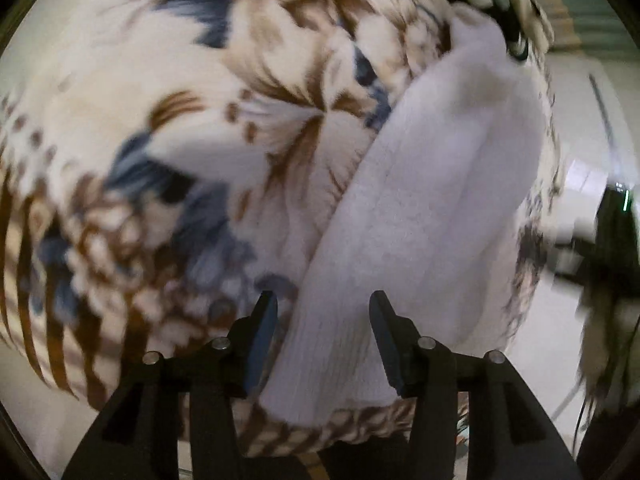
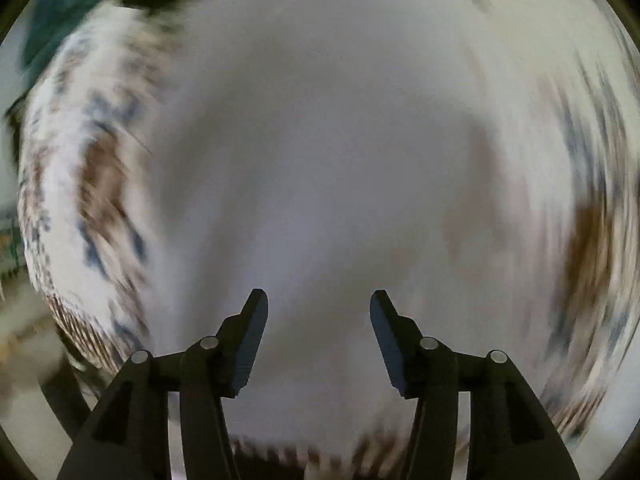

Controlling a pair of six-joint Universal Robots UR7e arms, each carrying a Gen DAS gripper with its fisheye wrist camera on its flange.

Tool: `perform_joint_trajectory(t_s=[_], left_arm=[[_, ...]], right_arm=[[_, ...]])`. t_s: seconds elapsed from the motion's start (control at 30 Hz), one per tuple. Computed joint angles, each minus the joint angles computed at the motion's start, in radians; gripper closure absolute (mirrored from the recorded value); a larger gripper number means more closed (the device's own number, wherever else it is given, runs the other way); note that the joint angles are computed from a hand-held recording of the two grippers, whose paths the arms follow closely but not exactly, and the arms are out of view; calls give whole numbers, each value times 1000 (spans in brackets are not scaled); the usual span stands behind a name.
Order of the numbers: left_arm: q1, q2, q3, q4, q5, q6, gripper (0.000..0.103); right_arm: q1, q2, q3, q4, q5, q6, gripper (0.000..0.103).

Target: Fold small clothes

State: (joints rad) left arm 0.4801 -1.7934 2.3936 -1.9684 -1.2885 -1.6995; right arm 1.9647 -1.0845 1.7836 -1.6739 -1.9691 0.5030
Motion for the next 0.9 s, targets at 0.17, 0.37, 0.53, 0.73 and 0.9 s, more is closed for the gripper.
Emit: perform_joint_trajectory(t_s=[0.17, 0.37, 0.53, 0.73, 0.9], left_arm=[[38, 116, -66, 7, -9, 103, 81], [-9, 144, -140, 85, 22, 106, 98], [-23, 150, -119, 63, -27, 110, 98], [49, 177, -93, 4, -115, 118, 94], [110, 182, -219, 19, 34, 212, 52]], right_arm=[[-128, -223, 296, -91, 112, 65, 60], [-111, -424, 384, -100, 33, 98, 97], [-122, -506, 356, 11, -22, 64, 97], [-236, -474, 315, 100, 12, -5, 89], [-250, -447, 179, 73, 48, -65, 48]])
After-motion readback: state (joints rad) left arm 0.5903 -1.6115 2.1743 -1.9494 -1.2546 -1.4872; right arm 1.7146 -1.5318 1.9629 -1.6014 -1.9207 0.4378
